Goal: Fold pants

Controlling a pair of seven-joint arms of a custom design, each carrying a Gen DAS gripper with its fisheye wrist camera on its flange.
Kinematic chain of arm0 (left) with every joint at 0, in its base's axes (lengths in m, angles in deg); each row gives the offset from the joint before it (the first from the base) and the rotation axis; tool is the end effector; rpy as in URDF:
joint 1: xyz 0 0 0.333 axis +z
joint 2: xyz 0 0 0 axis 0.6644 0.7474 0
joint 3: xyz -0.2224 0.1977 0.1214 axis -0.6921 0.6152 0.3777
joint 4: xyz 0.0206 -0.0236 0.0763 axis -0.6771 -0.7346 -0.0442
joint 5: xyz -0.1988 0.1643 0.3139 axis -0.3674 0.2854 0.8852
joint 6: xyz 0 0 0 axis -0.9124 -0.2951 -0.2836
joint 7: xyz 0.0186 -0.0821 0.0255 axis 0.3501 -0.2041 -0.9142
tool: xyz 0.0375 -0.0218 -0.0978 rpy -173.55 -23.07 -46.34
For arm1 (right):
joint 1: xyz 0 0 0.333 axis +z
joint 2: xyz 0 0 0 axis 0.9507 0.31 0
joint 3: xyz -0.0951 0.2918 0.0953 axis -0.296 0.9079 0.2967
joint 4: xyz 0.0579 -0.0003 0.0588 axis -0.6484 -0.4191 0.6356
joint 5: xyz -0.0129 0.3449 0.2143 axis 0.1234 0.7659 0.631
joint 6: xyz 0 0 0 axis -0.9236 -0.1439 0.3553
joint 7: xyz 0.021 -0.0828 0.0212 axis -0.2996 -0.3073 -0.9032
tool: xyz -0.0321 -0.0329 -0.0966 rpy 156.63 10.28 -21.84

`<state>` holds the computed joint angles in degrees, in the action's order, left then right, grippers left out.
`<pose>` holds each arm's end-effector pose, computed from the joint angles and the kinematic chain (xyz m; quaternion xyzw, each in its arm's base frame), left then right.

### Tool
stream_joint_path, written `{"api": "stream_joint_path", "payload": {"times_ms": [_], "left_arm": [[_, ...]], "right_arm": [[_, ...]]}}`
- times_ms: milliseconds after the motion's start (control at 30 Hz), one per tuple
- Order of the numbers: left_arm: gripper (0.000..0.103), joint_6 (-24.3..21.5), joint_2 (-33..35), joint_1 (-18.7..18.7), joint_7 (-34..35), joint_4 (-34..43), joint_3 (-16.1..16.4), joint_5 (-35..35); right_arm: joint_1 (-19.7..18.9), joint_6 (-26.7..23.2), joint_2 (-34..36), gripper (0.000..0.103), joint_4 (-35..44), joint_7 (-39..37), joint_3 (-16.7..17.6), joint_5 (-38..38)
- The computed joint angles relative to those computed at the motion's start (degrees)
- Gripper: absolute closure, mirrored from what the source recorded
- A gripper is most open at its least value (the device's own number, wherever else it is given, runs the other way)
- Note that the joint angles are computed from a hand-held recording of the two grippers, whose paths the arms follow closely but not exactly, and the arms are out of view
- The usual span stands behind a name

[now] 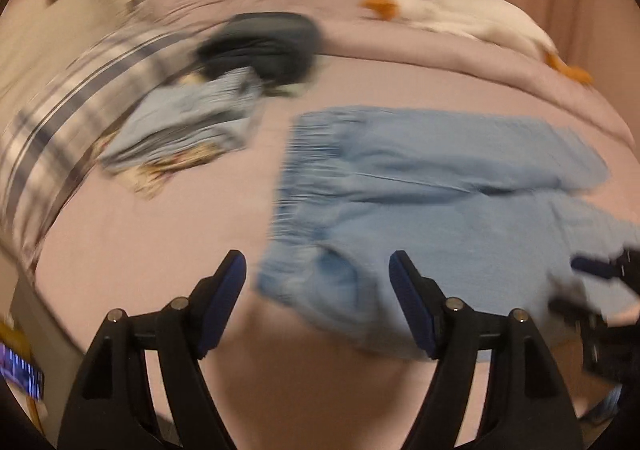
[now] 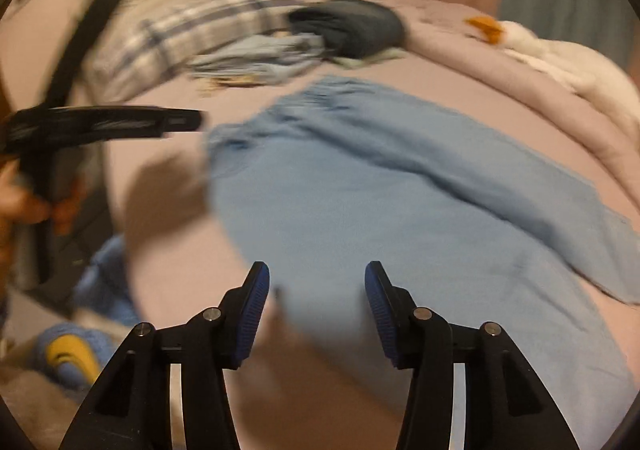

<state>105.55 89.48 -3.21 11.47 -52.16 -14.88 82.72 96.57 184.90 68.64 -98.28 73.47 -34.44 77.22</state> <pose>0.3889 -0.5448 0.4226 -0.8083 0.4580 -0.1583 0.3343 0.4765 0.2724 0.4239 -0.9237 0.1812 -0.0815 0.3276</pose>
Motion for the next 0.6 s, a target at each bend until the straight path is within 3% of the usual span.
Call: {"api": "stream_joint_path", "payload": {"times_ms": [67,167,233,300,367,433,500,600], "left_arm": [[0.030,2.8,2.3,0.4,4.1,1.7,-0.1,0.8],[0.030,10.6,6.4,3.7,12.9,2.8,-1.2,-7.2],[0.030,13.2,5.0,2.8,11.7,0.0,0.2,-5.9],[0.030,17.6,1.9,4.2,11.6,-3.8,0.1,-7.3],[0.030,22.4,-1.6,5.1,9.5,-7.9,0.7,-5.5],[0.029,22.9,-3.5,5.9,8.2,-9.1,1.4,-3.4],[0.028,20.9,-4.1,6.9,8.7,-8.4,2.0,-2.3],[0.027,18.2,-4.0,9.0,10.8,-7.0,2.9,-0.7]], "right_arm": [[-0.8,4.6,2.0,0.053,0.5,7.1,0.3,-5.4],[-2.0,5.6,2.9,0.053,0.0,13.8,-0.4,-11.7],[-2.8,4.8,5.0,0.053,0.1,21.3,-1.3,-20.9],[-4.2,1.5,4.5,0.053,0.3,18.0,-1.4,-17.4],[-5.2,-2.2,4.5,0.053,1.7,18.2,-2.1,-19.4],[-6.2,-7.4,5.9,0.053,5.5,20.6,-2.8,-21.2],[-7.3,-10.3,8.0,0.053,10.0,17.3,-3.0,-15.7],[-7.5,-7.9,11.8,0.053,16.1,13.5,-1.9,-10.2]]}}
